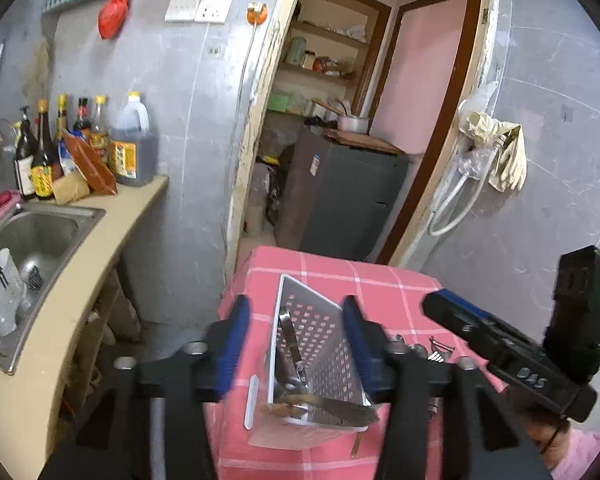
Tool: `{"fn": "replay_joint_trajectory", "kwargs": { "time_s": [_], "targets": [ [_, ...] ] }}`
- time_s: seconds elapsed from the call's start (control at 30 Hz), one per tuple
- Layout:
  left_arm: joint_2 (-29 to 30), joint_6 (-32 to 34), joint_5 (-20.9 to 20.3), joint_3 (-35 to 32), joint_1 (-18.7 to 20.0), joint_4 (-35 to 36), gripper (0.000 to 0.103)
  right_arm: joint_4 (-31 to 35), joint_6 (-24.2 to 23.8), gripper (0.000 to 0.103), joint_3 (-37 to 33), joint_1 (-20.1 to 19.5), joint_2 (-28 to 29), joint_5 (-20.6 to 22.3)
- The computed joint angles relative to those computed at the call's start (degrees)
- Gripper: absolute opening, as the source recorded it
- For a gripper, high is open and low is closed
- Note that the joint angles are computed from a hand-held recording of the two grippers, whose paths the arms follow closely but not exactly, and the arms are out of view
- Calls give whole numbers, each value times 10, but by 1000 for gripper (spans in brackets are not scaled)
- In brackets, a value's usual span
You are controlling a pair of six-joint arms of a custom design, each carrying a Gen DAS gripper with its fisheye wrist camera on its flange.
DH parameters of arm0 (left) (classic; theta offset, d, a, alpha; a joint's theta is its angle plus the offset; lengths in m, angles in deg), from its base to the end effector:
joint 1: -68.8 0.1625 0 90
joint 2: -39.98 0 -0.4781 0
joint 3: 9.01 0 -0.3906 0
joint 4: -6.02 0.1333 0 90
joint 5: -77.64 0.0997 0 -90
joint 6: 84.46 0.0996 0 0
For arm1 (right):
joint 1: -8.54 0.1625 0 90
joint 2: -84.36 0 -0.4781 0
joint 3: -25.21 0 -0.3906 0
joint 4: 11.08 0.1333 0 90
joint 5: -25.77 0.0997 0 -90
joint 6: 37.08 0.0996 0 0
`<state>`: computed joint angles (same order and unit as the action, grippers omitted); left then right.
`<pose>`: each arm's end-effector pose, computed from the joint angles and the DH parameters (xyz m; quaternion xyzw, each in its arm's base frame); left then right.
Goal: Organize utensils
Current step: 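Drop the spoon into the white caddy with left tool while right tool drops its utensil in, then move both tools back over the cutlery on the table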
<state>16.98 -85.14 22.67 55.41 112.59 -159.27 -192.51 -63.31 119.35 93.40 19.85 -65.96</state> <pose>-0.4899 -0.7335 0.0787 0.2722 0.8751 -0.3694 0.1536 0.0688 -0.6891 0.4418 0.1494 -0.8449 0.4909 0.1513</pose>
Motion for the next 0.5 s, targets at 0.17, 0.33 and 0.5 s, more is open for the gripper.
{"fn": "replay_joint_trajectory", "kwargs": {
  "time_s": [0.17, 0.33, 0.5],
  "targets": [
    [9, 33, 49, 20, -21, -76, 90, -59, -8, 81, 29, 5, -21, -40],
    [21, 66, 85, 38, -39, -157, 102, -131, -25, 98, 67, 6, -48, -84],
    [28, 110, 114, 63, -58, -220, 103, -182, -57, 102, 99, 4, -73, -128]
  ]
}}
